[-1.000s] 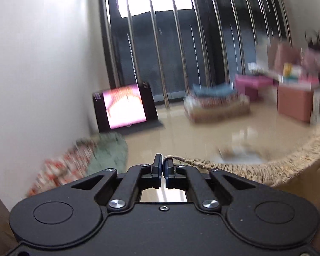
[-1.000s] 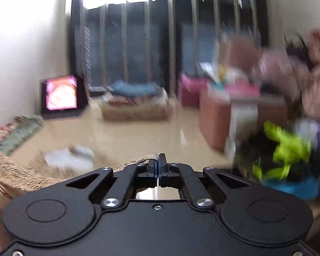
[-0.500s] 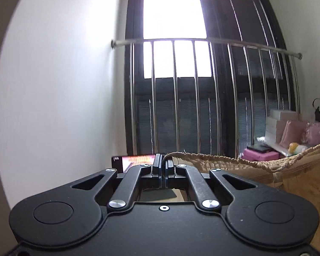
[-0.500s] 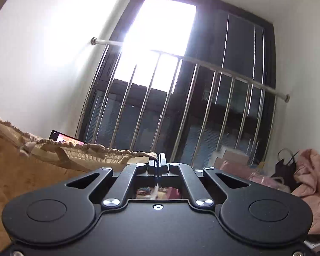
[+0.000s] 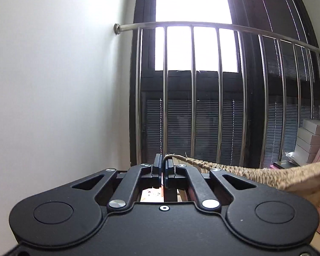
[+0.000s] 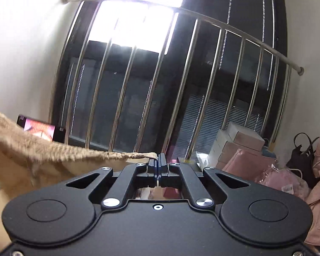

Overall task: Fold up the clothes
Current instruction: 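Grasp the garment hem with both grippers and lift it high to shake, then lay the garment flat on the ledge and open both grippers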

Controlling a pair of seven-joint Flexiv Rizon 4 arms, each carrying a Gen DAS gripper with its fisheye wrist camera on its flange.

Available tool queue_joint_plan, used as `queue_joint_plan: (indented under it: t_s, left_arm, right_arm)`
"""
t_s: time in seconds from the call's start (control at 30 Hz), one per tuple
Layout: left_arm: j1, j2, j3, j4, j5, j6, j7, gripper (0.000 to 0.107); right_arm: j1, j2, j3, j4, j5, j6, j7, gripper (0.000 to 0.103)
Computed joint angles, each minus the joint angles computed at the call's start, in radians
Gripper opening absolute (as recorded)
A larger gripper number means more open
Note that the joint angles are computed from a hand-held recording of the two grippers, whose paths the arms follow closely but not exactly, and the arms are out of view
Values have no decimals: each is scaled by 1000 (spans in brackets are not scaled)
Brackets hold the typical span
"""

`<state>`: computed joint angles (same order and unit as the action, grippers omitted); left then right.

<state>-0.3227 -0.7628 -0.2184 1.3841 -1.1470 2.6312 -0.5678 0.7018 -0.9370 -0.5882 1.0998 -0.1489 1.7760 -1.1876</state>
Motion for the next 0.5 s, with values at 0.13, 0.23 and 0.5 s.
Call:
queue_joint_plan:
  t_s: [0.13, 0.23, 0.5]
  left_arm:
    - [-26, 0, -4, 68, -37, 22, 71, 3]
    - [-37, 4, -30, 150, -108, 6, 112, 3]
    - [-58, -67, -113, 357, -323, -95, 124, 3]
  right_arm:
    - [-23, 22, 61, 43, -29, -7, -19, 0]
    - [-66, 46, 164, 109, -72, -27, -50, 0]
    - [-232, 64, 479, 372, -154, -125, -99, 0]
